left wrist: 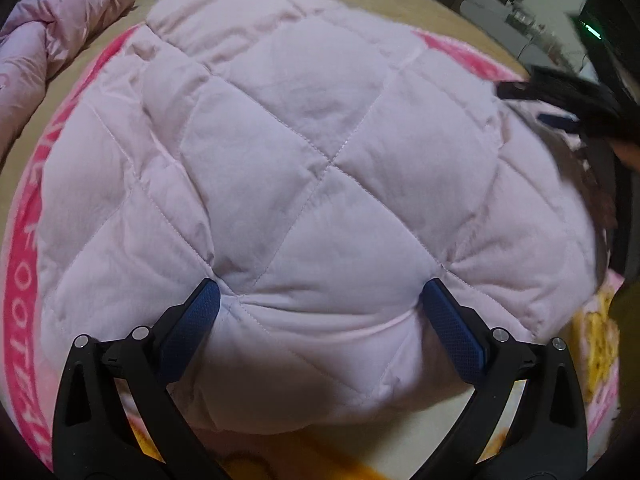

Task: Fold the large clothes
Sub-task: 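Withdraw both open tools from the folded jacket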

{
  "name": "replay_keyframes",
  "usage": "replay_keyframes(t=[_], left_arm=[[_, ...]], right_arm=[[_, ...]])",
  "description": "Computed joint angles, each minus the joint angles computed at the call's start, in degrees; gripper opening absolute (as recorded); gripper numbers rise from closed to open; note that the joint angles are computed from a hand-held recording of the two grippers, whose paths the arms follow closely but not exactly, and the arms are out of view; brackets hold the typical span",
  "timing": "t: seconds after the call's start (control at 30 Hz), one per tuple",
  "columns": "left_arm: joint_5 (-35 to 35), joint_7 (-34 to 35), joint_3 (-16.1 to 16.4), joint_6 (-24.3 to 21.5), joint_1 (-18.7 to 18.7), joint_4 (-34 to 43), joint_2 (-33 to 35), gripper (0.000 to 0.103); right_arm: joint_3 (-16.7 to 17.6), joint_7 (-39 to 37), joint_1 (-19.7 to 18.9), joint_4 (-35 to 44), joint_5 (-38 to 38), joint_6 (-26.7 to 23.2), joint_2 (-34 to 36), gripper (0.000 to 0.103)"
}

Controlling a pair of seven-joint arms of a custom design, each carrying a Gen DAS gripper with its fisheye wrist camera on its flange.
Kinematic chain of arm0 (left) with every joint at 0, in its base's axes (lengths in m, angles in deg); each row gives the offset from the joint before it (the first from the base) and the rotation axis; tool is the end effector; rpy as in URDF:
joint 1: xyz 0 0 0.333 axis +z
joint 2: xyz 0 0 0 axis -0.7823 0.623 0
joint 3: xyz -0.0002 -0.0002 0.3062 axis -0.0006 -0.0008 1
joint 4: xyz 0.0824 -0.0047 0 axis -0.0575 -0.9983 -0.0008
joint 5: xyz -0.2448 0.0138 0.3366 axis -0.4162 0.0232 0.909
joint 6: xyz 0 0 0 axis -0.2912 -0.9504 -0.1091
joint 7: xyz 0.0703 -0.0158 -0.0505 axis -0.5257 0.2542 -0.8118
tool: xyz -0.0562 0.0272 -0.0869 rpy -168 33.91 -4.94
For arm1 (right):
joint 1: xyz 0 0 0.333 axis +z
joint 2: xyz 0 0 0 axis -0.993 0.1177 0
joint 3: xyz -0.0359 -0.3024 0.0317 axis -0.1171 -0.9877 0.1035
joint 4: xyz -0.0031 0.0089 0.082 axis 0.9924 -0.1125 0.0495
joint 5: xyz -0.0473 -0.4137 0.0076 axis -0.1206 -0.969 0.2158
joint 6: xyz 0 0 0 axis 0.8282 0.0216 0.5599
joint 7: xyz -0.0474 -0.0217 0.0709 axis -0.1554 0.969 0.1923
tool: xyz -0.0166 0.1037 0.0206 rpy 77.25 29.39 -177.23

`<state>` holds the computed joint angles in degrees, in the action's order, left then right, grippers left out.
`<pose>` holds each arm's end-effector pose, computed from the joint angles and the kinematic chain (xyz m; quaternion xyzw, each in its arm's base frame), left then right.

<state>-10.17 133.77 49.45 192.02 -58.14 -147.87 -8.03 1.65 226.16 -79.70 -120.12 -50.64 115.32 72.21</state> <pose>0.5462 -0.1255 0.4748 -0.4496 0.8629 -0.2282 0.0342 0.5459 0.0816 0.5017 -0.4762 0.8337 -0.1936 0.2018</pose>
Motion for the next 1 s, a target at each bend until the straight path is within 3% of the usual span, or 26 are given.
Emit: replay_keyframes(t=[0.17, 0.43, 0.67, 1.0], left_arm=[[-1.5, 1.0, 1.4, -0.7, 0.2, -2.2, -4.9, 0.094], [-4.2, 2.4, 4.0, 3.6, -3.0, -7.7, -14.7, 0.094], [-5.1, 1.3, 7.1, 4.4, -5.3, -9.5, -19.8, 0.094], [-2.1, 0.7, 9.2, 6.5, -6.0, -14.3, -25.1, 0.094]], right_arm=[[1.6, -0.4, -0.1, -12.9, 3.3, 4.1, -15.9, 0.099], [8.1, 0.0, -3.7, -22.3, 6.2, -1.7, -34.1, 0.099], [10.1, -0.7, -3.7, -27.4, 8.4, -4.8, -45.0, 0.099], [13.4, 0.7, -2.4, -32.0, 10.4, -9.3, -54.7, 0.099]])
